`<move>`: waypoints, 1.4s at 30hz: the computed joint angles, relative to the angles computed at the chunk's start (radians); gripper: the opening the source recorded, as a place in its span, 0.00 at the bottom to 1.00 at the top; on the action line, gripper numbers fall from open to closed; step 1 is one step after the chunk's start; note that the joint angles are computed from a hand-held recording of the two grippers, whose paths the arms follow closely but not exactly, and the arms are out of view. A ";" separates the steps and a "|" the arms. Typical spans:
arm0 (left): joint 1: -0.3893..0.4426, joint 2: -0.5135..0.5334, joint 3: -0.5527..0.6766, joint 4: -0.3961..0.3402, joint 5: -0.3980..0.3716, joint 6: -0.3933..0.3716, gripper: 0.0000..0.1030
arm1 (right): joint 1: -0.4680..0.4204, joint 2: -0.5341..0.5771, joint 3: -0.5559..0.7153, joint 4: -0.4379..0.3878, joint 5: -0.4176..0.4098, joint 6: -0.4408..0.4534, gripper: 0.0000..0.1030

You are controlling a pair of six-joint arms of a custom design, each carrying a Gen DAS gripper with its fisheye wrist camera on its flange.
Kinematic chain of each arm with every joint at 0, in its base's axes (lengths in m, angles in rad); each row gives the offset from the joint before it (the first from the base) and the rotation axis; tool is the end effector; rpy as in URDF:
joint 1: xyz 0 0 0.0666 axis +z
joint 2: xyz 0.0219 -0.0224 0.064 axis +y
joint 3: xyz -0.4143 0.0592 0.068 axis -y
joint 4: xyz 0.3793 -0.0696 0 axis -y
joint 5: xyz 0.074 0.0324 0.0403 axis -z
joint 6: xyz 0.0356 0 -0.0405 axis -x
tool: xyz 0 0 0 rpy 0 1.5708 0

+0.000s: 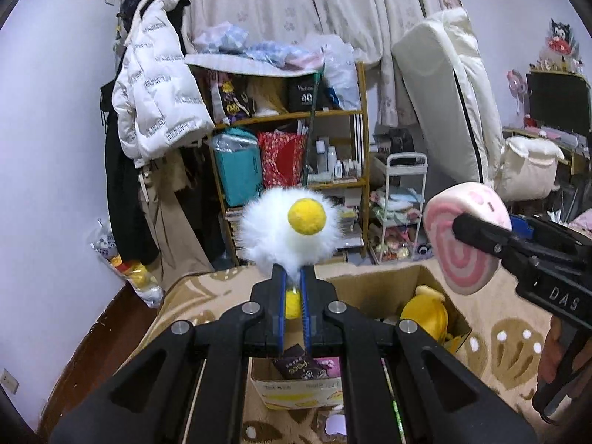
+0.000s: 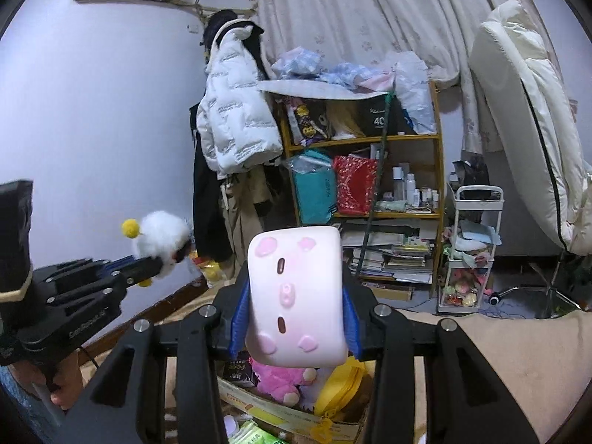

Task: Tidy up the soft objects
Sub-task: 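Open the left tool over the box while the right tool drops the pink cube inside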

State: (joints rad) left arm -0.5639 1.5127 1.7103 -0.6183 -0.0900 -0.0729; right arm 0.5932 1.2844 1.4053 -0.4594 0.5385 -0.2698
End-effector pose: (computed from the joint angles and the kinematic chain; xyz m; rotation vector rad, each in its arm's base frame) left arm 0.4558 -0.2849 0.5777 0.5695 1.9139 -0.2272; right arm 0.3796 0.2334 0.5581 0.0582 1.8598 0.0831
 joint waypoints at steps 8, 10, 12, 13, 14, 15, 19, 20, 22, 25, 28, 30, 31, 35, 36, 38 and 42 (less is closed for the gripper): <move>0.001 0.044 0.010 -0.068 0.006 0.016 0.08 | -0.024 0.033 -0.006 -0.067 -0.060 -0.051 0.44; 0.004 0.060 0.017 -0.091 0.009 0.025 0.08 | -0.034 0.039 -0.009 -0.080 -0.079 -0.069 0.45; 0.007 0.076 0.025 -0.114 0.012 0.033 0.08 | -0.043 0.044 -0.010 -0.099 -0.097 -0.090 0.45; 0.008 0.085 0.031 -0.128 0.013 0.036 0.08 | -0.045 0.045 -0.012 -0.104 -0.101 -0.097 0.46; 0.008 0.093 0.037 -0.143 0.015 0.039 0.08 | -0.048 0.045 -0.015 -0.108 -0.105 -0.104 0.46; 0.008 0.099 0.041 -0.154 0.017 0.041 0.08 | -0.050 0.045 -0.019 -0.108 -0.107 -0.109 0.47; 0.004 0.107 0.038 -0.169 0.003 0.033 0.08 | -0.061 0.050 -0.021 -0.122 -0.126 -0.125 0.48; 0.002 0.109 0.040 -0.176 -0.003 0.032 0.09 | -0.064 0.051 -0.021 -0.125 -0.132 -0.130 0.48; -0.001 0.116 0.048 -0.196 -0.017 0.033 0.15 | -0.070 0.057 -0.019 -0.139 -0.148 -0.141 0.49; 0.001 0.120 0.056 -0.225 -0.015 0.035 0.15 | -0.077 0.069 -0.008 -0.173 -0.156 -0.156 0.52; 0.003 0.116 0.060 -0.255 -0.021 0.031 0.18 | -0.078 0.072 -0.005 -0.178 -0.157 -0.155 0.64; 0.007 0.114 0.061 -0.272 -0.008 0.038 0.23 | -0.076 0.068 -0.011 -0.170 -0.148 -0.152 0.72; 0.010 0.111 0.063 -0.284 0.003 0.036 0.23 | -0.075 0.065 -0.014 -0.167 -0.143 -0.153 0.72; 0.008 0.090 0.038 -0.282 -0.016 0.027 0.24 | -0.070 0.052 -0.017 -0.174 -0.142 -0.168 0.76; 0.010 0.085 0.033 -0.284 -0.012 0.031 0.25 | -0.064 0.047 -0.019 -0.174 -0.134 -0.170 0.80; 0.015 0.074 0.024 -0.290 -0.002 0.043 0.26 | -0.055 0.040 -0.021 -0.174 -0.118 -0.172 0.86; 0.019 0.050 0.007 -0.292 -0.005 0.053 0.37 | -0.041 0.031 -0.016 -0.198 -0.111 -0.194 0.87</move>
State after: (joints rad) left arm -0.5449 1.5631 1.7176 -0.9101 -0.0951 -0.0198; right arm 0.5526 1.3156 1.3897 -0.6575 0.4271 -0.4636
